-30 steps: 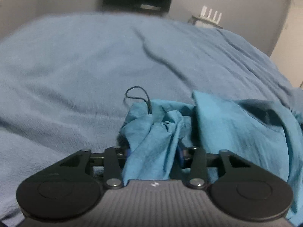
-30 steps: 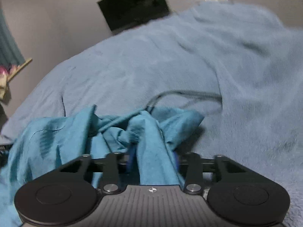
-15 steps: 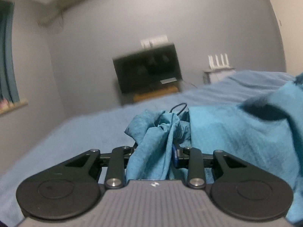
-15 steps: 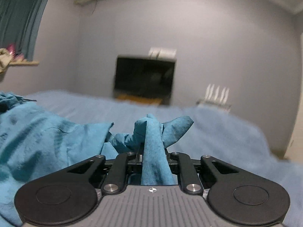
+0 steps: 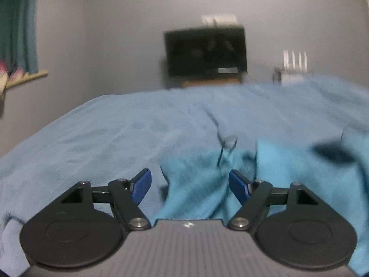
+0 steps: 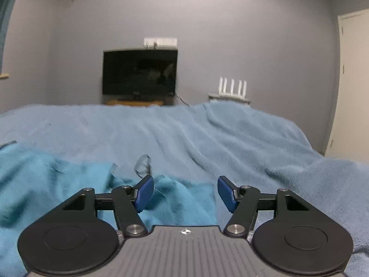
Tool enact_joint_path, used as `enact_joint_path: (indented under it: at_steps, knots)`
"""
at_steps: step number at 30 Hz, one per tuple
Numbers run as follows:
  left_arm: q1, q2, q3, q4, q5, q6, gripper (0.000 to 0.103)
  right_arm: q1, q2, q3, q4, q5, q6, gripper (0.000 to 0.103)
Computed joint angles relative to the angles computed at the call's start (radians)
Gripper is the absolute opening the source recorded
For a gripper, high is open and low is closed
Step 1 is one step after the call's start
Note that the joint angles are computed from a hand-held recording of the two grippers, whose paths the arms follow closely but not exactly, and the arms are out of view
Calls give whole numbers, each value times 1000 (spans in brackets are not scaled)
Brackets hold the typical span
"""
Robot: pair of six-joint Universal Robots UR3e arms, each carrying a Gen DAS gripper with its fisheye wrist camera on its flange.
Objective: Fold large clothes
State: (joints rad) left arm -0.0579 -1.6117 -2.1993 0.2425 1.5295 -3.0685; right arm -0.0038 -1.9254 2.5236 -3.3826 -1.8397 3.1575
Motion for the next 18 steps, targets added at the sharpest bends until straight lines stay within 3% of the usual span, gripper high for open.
enact_joint_path:
  at_steps: [2, 4, 7, 10, 13, 15, 18]
  knots:
    - [5, 72, -42, 25, -29, -74, 83, 67, -22, -11, 20, 8, 38, 64]
    - [6, 140, -84, 40, -130, -110, 86, 114, -39, -19, 30, 55, 34, 64]
    - [-68, 167, -75, -45, -219, -71, 88, 254, 67, -65, -29, 29, -3, 64]
    - [-231, 38, -22, -53, -135, 21, 88, 367, 211, -135, -61, -1, -8, 60]
    - [-376, -107, 116, -250, 40, 78, 88, 403, 301, -205, 50, -33, -2, 57]
    - [-377, -126, 118, -284, 40, 65, 89, 353, 280, -220, 218, 16, 42, 57]
    - [-365, -101, 119, -326, 37, 62, 89, 313, 255, -161, 177, 55, 76, 57]
